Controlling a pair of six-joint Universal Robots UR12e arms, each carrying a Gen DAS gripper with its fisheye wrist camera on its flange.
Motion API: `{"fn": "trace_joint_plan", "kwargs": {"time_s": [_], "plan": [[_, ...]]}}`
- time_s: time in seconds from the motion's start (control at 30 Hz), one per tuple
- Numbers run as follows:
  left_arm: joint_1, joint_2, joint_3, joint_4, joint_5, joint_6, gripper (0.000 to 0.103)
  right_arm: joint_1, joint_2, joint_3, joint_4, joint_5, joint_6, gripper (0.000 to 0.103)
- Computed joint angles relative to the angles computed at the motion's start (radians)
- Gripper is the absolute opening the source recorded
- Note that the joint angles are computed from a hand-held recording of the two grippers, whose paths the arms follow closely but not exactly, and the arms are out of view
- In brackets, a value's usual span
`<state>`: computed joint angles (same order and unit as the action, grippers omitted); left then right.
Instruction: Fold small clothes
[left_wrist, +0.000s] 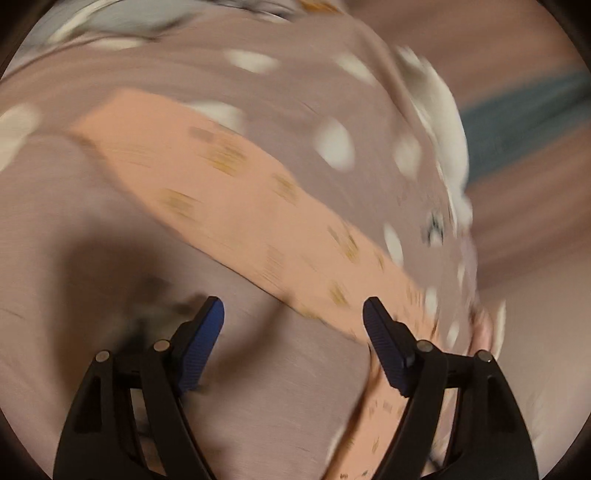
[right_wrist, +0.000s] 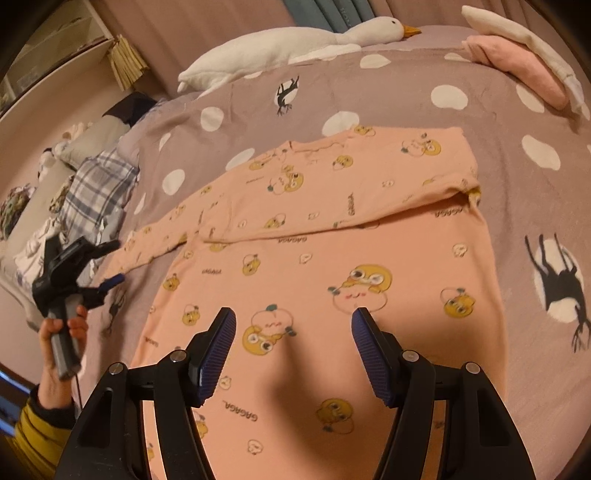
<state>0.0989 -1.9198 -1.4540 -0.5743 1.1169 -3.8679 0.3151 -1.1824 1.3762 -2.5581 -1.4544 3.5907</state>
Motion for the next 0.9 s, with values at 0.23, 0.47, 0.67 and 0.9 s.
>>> {"fn": "trace_joint_plan", "kwargs": {"time_s": [0.23, 0.47, 0.67, 0.9], "plan": [[0.067, -0.005, -0.056, 0.134, 0.004, -0.170, 0.075, 0.014, 0.014, -0.021, 0.044, -0.016, 0.003, 0.066], [0.063, -0.051, 0.031, 0.068, 0.089, -0.132, 0.074, 0.020, 0.026, -0.043, 0.065, -0.021, -0.008, 0.066], [0.052, -0.080, 0.115, -0.116, 0.153, -0.063, 0.007, 0.022, 0.035, -0.058, 0.080, 0.004, -0.015, 0.066], [-0.003, -0.063, 0.153, -0.138, 0.267, 0.102, 0.005, 0.019, 0.031, -0.054, 0.076, 0.022, -0.013, 0.066]]}}
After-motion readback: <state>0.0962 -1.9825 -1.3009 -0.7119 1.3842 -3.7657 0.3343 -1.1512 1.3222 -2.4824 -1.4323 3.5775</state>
